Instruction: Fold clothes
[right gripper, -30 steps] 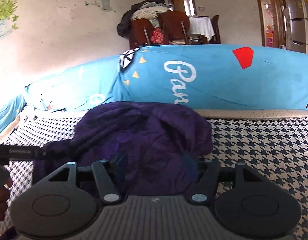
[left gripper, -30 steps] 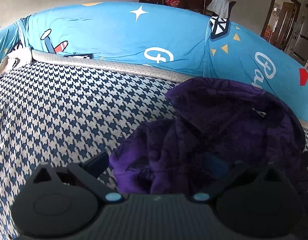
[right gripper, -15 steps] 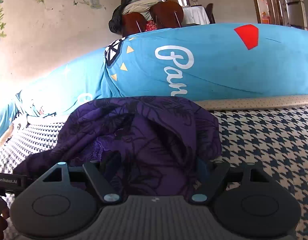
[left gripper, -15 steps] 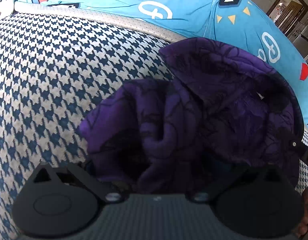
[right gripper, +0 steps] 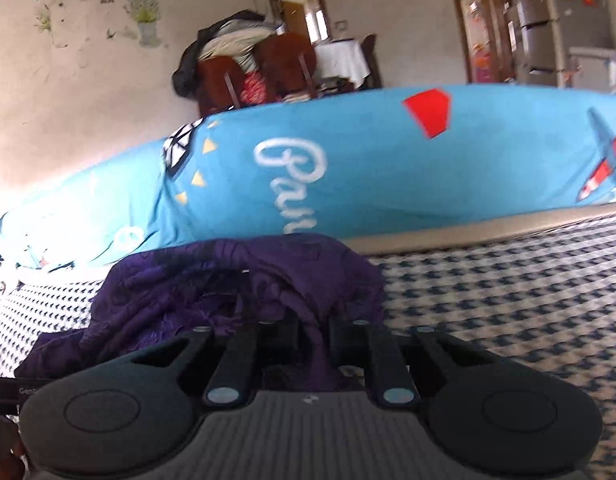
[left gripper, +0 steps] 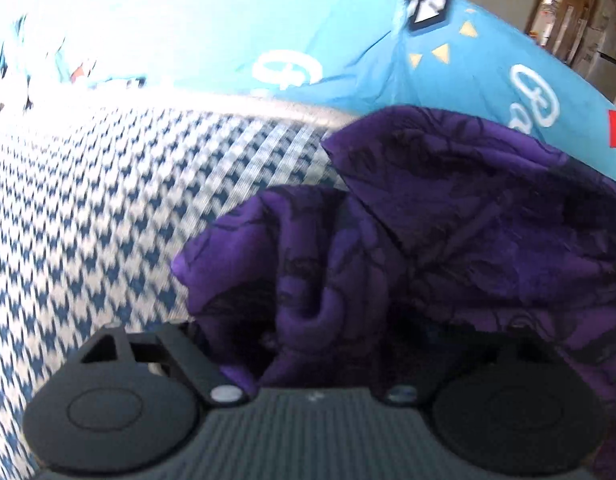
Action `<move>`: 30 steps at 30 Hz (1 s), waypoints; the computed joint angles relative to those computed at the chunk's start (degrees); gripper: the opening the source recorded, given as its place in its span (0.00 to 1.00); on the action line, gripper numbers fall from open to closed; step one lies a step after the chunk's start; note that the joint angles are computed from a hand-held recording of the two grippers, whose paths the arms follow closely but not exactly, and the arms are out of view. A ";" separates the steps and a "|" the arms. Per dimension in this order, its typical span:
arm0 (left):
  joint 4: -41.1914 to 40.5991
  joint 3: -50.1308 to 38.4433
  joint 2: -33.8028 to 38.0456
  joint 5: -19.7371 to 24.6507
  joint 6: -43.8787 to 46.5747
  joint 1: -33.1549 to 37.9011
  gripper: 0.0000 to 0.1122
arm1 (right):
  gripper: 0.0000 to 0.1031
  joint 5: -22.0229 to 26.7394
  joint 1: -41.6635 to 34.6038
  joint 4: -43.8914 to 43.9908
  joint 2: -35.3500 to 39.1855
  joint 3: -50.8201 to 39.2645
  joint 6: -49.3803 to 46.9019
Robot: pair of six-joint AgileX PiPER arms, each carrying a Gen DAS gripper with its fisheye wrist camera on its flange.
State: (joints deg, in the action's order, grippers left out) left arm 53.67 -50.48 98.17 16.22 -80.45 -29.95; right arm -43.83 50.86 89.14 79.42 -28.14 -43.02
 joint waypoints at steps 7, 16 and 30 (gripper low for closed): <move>27.78 -3.14 1.29 9.85 -23.27 -8.30 0.74 | 0.13 -11.06 4.36 5.59 -5.94 4.07 -3.90; 16.56 -7.33 3.80 10.36 -15.21 -7.40 0.85 | 0.34 14.54 -18.86 4.79 -11.65 7.03 -14.07; 21.28 -4.26 -0.65 9.29 -20.01 -10.02 0.92 | 0.44 10.02 -15.49 -13.79 -12.11 7.48 -7.00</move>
State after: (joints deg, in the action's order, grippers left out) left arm 74.96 -54.74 97.51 25.51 -100.46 -39.97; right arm -33.81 35.37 75.35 67.30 -20.65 -50.02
